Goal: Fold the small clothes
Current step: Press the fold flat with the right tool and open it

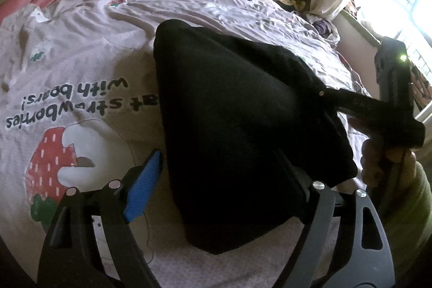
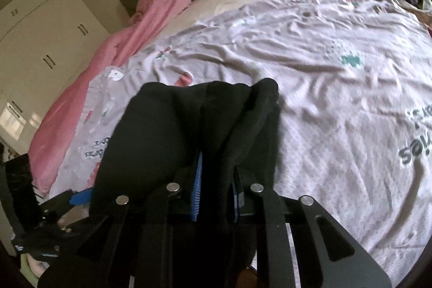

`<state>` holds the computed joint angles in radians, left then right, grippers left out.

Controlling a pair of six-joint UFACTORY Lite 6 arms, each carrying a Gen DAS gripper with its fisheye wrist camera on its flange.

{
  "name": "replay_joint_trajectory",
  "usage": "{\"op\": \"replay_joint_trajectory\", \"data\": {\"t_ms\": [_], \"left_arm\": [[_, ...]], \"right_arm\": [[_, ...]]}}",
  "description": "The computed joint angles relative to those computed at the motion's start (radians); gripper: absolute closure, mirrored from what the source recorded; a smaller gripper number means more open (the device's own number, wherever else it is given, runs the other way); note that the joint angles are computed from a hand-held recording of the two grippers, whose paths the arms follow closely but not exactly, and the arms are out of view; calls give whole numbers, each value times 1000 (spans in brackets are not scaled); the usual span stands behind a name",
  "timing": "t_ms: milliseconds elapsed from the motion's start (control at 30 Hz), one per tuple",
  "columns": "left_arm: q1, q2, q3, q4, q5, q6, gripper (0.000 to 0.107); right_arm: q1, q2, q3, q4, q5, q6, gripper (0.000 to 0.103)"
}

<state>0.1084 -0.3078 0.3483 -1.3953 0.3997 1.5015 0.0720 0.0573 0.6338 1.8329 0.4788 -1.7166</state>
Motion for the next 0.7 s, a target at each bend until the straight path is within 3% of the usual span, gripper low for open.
{"op": "replay_joint_trajectory", "data": {"t_ms": [300, 367, 467, 600, 700], "left_arm": [[-22, -37, -15, 48, -19, -49, 32], [-23, -38, -14, 53, -20, -56, 32], [-25, -42, -16, 59, -23, -62, 32], [-22, -55, -23, 68, -20, -72, 28], [-9, -84, -36, 108, -9, -104, 28]], "right_arm": [[111, -88, -78, 301, -179, -258, 74], [134, -112, -91, 370, -225, -311, 65], [153, -165, -126, 474, -262, -408, 60], [176, -261, -185, 597, -315, -524, 58], [179, -363, -243, 563, -354, -488, 53]]}}
